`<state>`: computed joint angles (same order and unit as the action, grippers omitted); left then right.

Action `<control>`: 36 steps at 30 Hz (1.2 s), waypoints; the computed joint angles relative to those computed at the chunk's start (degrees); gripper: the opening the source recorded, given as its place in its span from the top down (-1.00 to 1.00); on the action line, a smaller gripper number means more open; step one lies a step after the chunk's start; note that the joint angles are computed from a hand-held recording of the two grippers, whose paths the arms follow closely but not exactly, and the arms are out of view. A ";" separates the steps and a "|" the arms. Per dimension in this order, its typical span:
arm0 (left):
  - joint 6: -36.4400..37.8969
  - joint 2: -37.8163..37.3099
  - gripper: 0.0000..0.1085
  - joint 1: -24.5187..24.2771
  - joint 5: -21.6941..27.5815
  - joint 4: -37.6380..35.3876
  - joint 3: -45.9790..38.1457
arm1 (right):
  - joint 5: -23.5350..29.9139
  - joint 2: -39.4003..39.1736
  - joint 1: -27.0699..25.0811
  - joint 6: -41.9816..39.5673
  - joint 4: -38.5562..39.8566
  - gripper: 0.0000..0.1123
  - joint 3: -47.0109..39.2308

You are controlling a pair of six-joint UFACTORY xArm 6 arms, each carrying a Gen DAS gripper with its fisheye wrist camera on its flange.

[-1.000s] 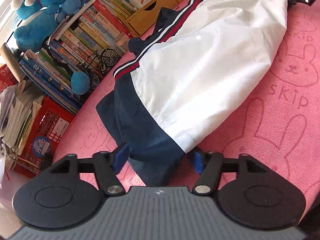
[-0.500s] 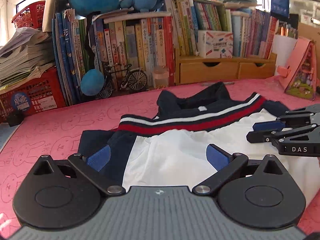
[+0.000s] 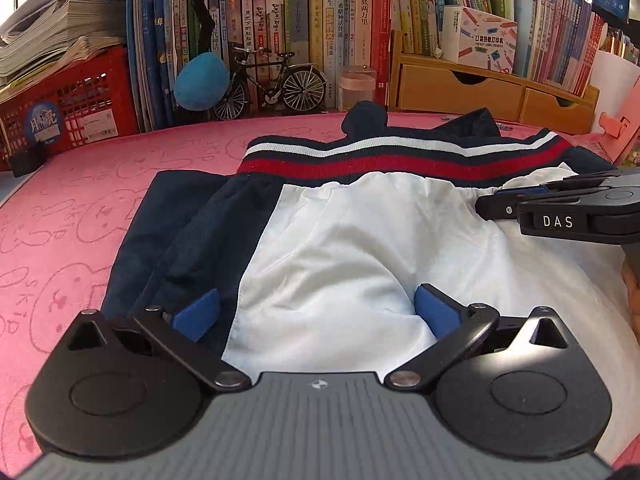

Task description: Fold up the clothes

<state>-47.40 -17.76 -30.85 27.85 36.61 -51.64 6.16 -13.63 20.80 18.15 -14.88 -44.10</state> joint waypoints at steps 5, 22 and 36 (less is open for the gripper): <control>-0.28 -0.18 -0.90 0.03 -0.38 0.41 0.28 | 3.16 -4.81 1.79 -4.86 11.64 0.25 2.59; 9.97 -12.41 -0.90 1.23 -0.96 -10.29 9.34 | 20.74 -49.07 -17.82 5.65 -4.64 -0.25 30.16; -0.66 -9.56 -0.90 -9.48 11.45 4.81 2.03 | 4.88 -43.68 -1.46 -3.09 6.84 -0.36 28.89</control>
